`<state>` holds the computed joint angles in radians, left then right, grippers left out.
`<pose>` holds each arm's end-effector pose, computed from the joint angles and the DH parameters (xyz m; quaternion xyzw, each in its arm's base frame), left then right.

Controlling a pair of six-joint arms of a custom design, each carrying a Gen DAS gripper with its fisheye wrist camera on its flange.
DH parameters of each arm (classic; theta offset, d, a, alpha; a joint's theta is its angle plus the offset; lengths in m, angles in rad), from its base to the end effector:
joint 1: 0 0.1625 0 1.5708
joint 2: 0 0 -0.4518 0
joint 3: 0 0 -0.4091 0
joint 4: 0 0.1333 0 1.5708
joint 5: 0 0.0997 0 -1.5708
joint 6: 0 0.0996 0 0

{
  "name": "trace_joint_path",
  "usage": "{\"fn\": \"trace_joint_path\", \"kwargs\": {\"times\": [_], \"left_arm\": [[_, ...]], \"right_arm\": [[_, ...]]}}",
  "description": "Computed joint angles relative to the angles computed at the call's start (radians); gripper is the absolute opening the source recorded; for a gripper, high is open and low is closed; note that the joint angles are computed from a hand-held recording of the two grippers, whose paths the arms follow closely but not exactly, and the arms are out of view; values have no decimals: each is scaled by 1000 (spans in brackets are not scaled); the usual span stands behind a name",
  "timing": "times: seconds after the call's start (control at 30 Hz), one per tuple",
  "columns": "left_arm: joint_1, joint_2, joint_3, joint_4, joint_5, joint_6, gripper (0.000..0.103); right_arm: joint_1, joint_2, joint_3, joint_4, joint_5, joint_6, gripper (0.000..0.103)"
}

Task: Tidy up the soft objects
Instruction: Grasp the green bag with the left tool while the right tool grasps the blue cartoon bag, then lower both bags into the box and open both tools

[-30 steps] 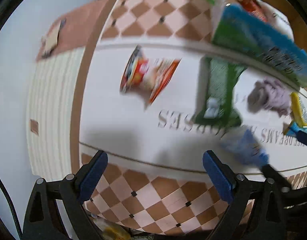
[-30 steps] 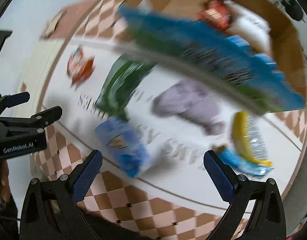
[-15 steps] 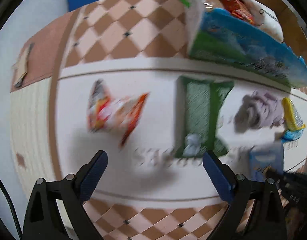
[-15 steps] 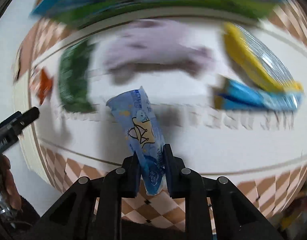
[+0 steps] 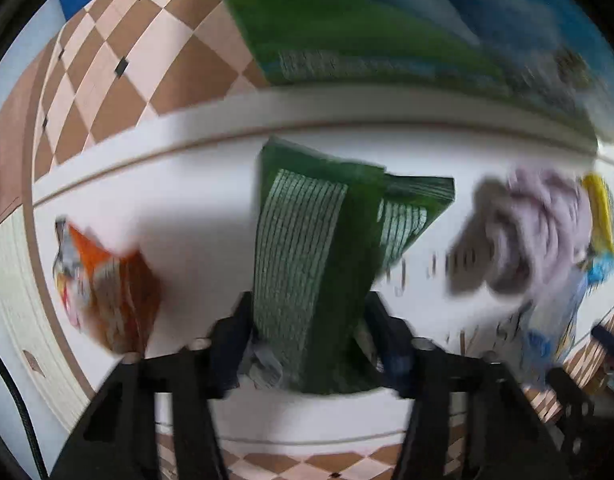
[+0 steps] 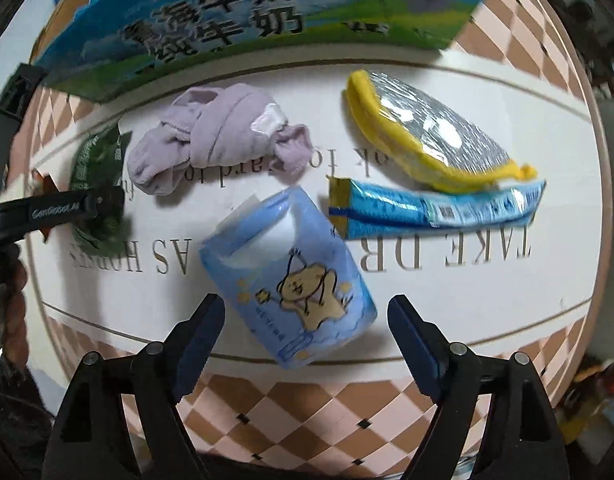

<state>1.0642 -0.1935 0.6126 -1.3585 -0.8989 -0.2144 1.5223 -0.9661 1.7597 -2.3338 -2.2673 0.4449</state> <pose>-0.2424 -0.8393 -0.0389 0.2319 0.8730 0.1637 0.3966 0.0382 -0.6437 0.1631 -0.2245 -0.9127 0.0531 0.3374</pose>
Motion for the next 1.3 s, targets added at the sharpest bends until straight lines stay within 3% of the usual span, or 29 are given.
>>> {"fn": "trace_joint_path", "kwargs": {"times": [0.1, 0.2, 0.3, 0.33, 0.37, 0.47, 0.5, 0.6, 0.7, 0.8, 0.87, 0.93, 1.13, 1.3], "left_arm": [[-10, -104, 212, -85, 0, -3, 47], [-11, -173, 350, -155, -7, -39, 47], [-4, -210, 412, -198, -28, -75, 48], [-2, -219, 428, -216, -25, -76, 49], [1, -221, 430, -222, -22, -73, 50], [7, -226, 430, -218, -24, -66, 50], [12, -233, 436, -221, -20, -59, 51], [-8, -208, 409, -204, -31, -83, 53], [-7, -205, 396, -192, -27, -83, 53], [-17, -183, 348, -167, -26, -85, 45], [-33, -176, 356, -182, -6, -78, 34], [-48, -189, 365, -197, -15, -56, 32], [-97, -232, 358, -280, -87, 20, 32], [-130, -173, 121, -230, -182, 66, 32]], "right_arm": [[1, 33, -28, 10, -20, -63, 86], [6, 65, -48, 35, -40, -115, 86], [4, 95, -75, 119, -56, -83, 83], [-5, 92, -75, 134, -31, -38, 74], [-13, 85, -71, 134, 2, -3, 70], [-55, 38, -28, 69, 199, 86, 69], [-59, 29, -16, 46, 220, 99, 70], [-44, 22, -11, 32, 163, 125, 75], [-49, 17, -16, 58, 157, 124, 75], [-42, 33, -27, 87, 122, 121, 75], [-28, 48, -34, 102, 89, 132, 68], [-8, 51, -34, 115, 51, 147, 54], [54, -9, -21, 102, 94, 121, 49], [116, -94, -40, 79, 119, 96, 49]]}}
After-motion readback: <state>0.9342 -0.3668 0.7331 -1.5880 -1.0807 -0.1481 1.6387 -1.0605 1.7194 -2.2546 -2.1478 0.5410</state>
